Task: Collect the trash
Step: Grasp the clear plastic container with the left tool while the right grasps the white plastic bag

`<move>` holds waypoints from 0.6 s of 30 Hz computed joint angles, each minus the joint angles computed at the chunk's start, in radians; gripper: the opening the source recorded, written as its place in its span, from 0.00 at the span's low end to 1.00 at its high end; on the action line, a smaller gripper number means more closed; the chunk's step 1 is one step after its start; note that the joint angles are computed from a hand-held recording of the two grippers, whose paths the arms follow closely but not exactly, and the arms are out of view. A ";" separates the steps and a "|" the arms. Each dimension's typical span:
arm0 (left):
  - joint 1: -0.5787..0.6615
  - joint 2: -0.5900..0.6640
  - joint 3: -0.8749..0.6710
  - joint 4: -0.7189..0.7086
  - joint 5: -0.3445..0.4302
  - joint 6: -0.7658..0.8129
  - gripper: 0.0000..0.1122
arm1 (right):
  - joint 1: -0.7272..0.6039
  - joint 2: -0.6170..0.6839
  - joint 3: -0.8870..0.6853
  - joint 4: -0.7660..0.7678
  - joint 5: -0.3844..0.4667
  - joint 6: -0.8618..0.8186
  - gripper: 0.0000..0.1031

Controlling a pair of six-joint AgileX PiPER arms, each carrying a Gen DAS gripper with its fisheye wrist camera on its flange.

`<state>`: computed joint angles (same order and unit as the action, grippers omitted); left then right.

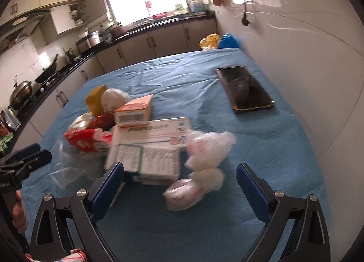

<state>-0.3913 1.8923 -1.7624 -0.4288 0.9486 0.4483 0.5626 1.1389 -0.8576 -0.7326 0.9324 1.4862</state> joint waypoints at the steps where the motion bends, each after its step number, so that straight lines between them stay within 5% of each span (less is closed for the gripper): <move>1: 0.004 0.024 -0.026 -0.015 0.029 -0.005 0.79 | -0.012 -0.013 0.012 0.002 -0.003 0.004 0.98; 5: 0.014 0.122 -0.136 -0.067 0.159 -0.029 0.45 | -0.077 -0.038 0.045 0.035 -0.036 -0.014 0.90; 6: 0.013 0.134 -0.145 -0.075 0.179 -0.031 0.29 | -0.095 -0.034 0.049 0.046 -0.048 -0.026 0.87; 10: -0.002 0.082 -0.061 -0.075 0.125 -0.021 0.24 | -0.213 -0.050 0.095 0.146 -0.174 -0.107 0.63; 12: -0.007 0.039 -0.009 -0.080 0.097 -0.010 0.23 | -0.241 -0.053 0.111 0.176 -0.208 -0.128 0.32; 15: -0.006 -0.030 0.067 -0.075 0.056 -0.009 0.23 | -0.266 -0.067 0.133 0.214 -0.245 -0.149 0.29; 18: 0.015 -0.109 0.143 -0.082 0.026 0.006 0.23 | -0.193 -0.087 0.128 0.143 -0.176 -0.060 0.28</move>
<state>-0.3763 1.7832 -1.6198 -0.5108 0.9744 0.4542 0.3699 1.0516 -0.7300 -0.5897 0.7569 1.4262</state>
